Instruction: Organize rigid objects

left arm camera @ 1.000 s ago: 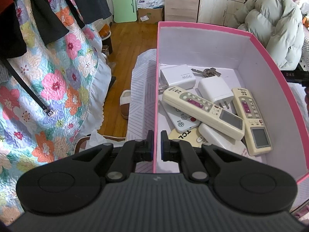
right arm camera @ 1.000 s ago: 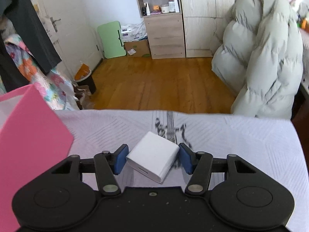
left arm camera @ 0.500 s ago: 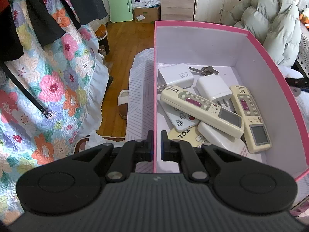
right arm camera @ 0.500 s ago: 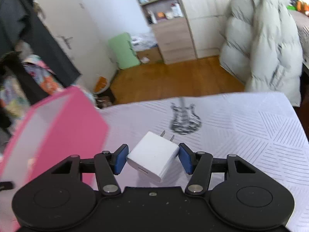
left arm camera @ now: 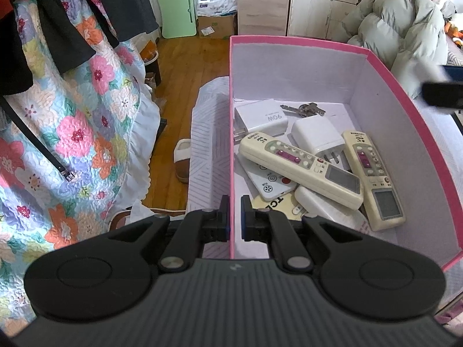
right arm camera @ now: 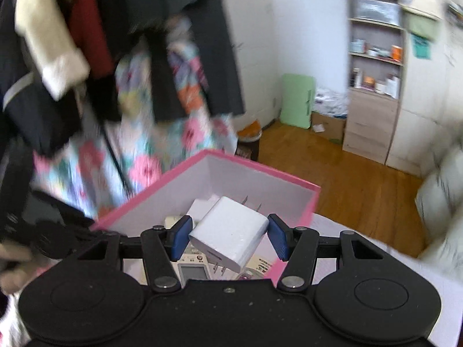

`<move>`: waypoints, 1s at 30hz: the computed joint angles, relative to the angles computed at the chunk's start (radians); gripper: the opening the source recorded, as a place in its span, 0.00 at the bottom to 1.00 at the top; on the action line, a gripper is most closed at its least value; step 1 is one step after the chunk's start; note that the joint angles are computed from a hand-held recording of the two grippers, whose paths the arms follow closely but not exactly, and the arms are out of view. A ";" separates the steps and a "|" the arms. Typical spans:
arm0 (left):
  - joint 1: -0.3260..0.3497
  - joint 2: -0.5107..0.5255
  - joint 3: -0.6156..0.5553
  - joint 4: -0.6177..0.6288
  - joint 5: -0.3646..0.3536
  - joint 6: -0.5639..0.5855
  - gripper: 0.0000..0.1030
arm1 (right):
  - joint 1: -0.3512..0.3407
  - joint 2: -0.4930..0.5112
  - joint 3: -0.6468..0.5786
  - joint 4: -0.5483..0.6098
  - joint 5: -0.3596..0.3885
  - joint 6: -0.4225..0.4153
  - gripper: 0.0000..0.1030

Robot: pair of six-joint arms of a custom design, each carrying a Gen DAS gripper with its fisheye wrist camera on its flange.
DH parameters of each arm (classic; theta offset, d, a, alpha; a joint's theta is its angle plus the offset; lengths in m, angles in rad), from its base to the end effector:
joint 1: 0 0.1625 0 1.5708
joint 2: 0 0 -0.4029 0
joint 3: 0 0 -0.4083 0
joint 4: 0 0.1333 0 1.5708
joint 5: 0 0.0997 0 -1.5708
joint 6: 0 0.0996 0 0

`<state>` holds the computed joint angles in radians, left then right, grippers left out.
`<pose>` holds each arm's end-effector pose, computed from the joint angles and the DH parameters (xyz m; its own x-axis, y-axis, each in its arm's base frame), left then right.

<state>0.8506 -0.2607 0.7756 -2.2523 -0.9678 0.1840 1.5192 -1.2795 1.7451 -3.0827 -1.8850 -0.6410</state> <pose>-0.4223 -0.7690 0.0009 -0.5506 0.6002 -0.5802 0.7640 0.6423 -0.0607 0.0708 -0.6169 0.4040 -0.7656 -0.0456 0.6417 -0.5390 0.5899 -0.6012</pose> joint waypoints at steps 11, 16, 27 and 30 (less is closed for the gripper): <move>-0.003 -0.015 0.046 -0.071 -0.003 0.047 0.05 | 0.051 0.290 -0.432 0.436 -0.422 -0.042 0.60; 0.001 -0.016 0.040 -0.069 -0.017 0.059 0.05 | 0.032 0.318 -0.420 0.305 -0.418 -0.154 0.60; 0.002 -0.011 0.039 -0.075 -0.010 0.059 0.05 | 0.015 0.037 -0.047 -0.031 -0.099 -0.004 0.63; 0.002 -0.012 0.045 -0.082 -0.007 0.055 0.05 | 0.007 -0.021 0.059 -0.136 -0.055 0.018 0.64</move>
